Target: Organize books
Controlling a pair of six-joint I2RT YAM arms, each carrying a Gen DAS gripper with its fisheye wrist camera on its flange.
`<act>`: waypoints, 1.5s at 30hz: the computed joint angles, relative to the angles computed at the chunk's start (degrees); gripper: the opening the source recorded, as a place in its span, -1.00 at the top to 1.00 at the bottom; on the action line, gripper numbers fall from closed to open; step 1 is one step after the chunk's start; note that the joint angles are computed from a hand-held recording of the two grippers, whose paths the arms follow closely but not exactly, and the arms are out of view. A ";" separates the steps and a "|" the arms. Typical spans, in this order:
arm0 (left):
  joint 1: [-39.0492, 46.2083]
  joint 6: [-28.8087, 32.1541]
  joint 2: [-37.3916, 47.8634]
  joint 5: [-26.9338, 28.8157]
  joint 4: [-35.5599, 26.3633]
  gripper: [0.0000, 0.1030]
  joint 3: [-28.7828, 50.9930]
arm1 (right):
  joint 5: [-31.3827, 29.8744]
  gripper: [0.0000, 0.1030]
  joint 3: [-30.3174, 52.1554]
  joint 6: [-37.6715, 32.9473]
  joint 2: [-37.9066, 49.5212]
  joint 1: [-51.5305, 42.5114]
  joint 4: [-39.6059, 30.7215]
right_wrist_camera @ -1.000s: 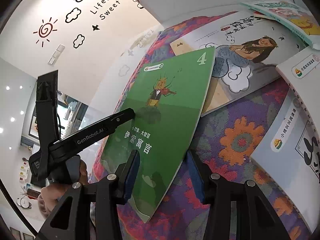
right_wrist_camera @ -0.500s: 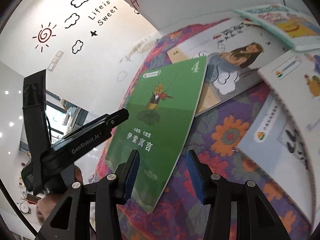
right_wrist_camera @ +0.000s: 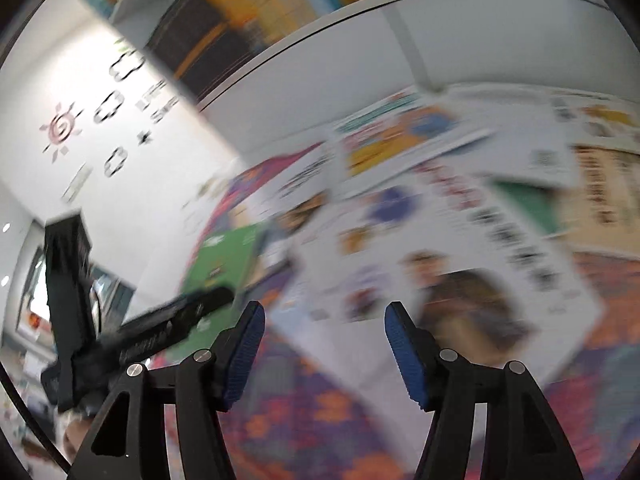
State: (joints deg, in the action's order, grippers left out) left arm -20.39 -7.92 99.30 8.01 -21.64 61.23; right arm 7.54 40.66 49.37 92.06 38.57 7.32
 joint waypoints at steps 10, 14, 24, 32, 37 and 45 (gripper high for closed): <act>-9.92 -3.20 4.81 1.42 -0.84 0.05 2.52 | -0.37 -0.18 -4.75 -4.52 -1.27 -11.82 -1.13; -11.37 -2.89 5.81 -0.21 -0.38 0.02 2.58 | -1.98 -0.18 -2.43 -6.46 3.61 -13.54 -2.18; -10.88 -1.83 7.45 1.73 -1.88 0.02 4.93 | 1.51 -0.30 2.52 -9.20 8.56 -11.82 -3.70; -9.65 -1.66 7.43 4.76 -2.82 0.02 5.22 | 1.84 -0.49 8.61 -11.08 11.93 -11.30 -9.47; -8.12 -0.83 7.23 4.79 -4.57 0.02 5.69 | 0.30 -0.49 8.98 -11.28 11.18 -9.85 -12.76; -5.67 2.15 8.21 8.67 -8.61 0.02 7.95 | 0.36 -0.50 5.98 -7.25 6.94 -2.54 -17.70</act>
State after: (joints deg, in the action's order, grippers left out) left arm -26.06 -5.77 107.51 16.68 -30.25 69.18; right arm 7.90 46.64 42.12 99.00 36.03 -10.38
